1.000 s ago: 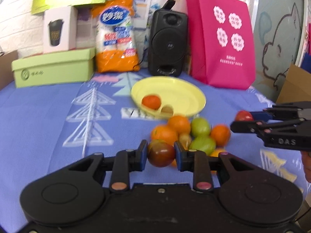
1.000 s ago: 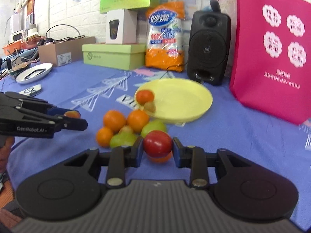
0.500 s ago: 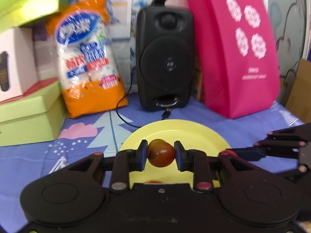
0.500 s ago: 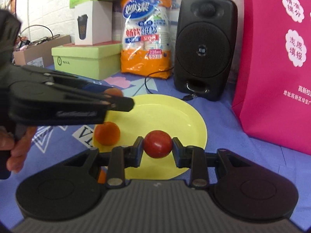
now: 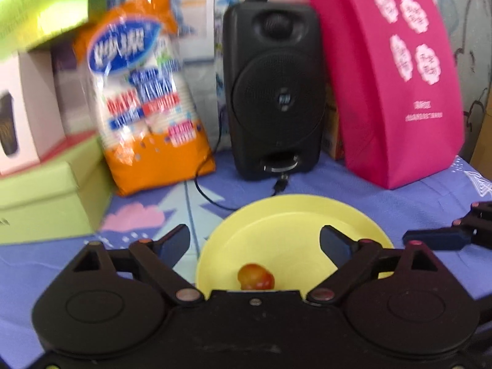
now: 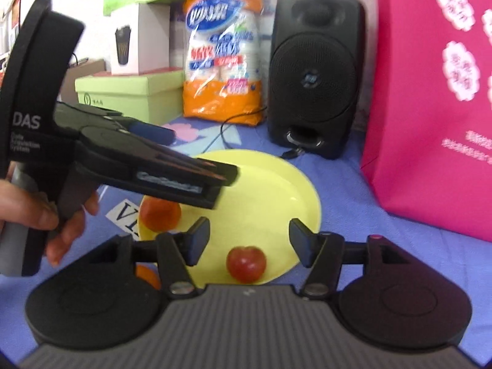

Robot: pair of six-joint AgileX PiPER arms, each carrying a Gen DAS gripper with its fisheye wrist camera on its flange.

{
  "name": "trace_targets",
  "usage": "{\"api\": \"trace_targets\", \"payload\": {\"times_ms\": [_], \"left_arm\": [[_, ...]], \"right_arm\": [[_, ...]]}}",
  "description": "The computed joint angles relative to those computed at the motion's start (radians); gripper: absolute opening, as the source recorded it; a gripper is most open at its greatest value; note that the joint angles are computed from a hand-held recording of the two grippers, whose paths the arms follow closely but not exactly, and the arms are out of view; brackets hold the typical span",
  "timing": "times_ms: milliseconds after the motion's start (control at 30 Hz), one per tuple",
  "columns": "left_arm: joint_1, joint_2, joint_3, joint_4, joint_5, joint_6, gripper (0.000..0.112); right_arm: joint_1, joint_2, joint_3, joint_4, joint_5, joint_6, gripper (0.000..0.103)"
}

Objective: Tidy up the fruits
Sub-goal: 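Carry both tomatoes over the yellow plate and open both tools, then grasp a small orange kumquat with the right tool while the left tool grasps another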

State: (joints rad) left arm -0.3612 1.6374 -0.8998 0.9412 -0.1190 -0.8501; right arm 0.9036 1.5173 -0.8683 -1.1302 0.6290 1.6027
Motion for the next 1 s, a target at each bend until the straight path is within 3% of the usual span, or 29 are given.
{"api": "trace_targets", "payload": {"times_ms": [133,267,433,533,633,767,1000], "left_arm": [[0.06,-0.188,0.151,0.239,-0.085,-0.203,0.092],[0.122,-0.393,0.343,0.281,-0.128,-0.218,0.092],[0.306,-0.609,0.555,0.565,-0.259,-0.502,0.092],[0.4,-0.728,0.66,0.728,-0.33,-0.641,0.092],[0.484,-0.74,0.726,0.73,-0.418,-0.622,0.089],[0.419,-0.7,0.784,0.552,-0.333,-0.464,0.088],[0.505,-0.718,0.817,0.538,-0.379,-0.45,0.088]], "right_arm": [[0.13,-0.125,0.093,-0.066,0.122,0.133,0.057],[0.326,-0.233,0.188,-0.081,0.267,0.291,0.061],[0.604,-0.255,0.247,-0.004,0.424,0.409,0.061],[0.678,-0.215,0.245,0.047,0.403,0.444,0.061],[0.69,-0.16,0.223,0.045,0.344,0.461,0.06],[0.671,-0.048,0.139,0.075,0.315,0.364,0.058],[0.645,0.049,0.051,0.074,0.327,0.312,0.057]]}}
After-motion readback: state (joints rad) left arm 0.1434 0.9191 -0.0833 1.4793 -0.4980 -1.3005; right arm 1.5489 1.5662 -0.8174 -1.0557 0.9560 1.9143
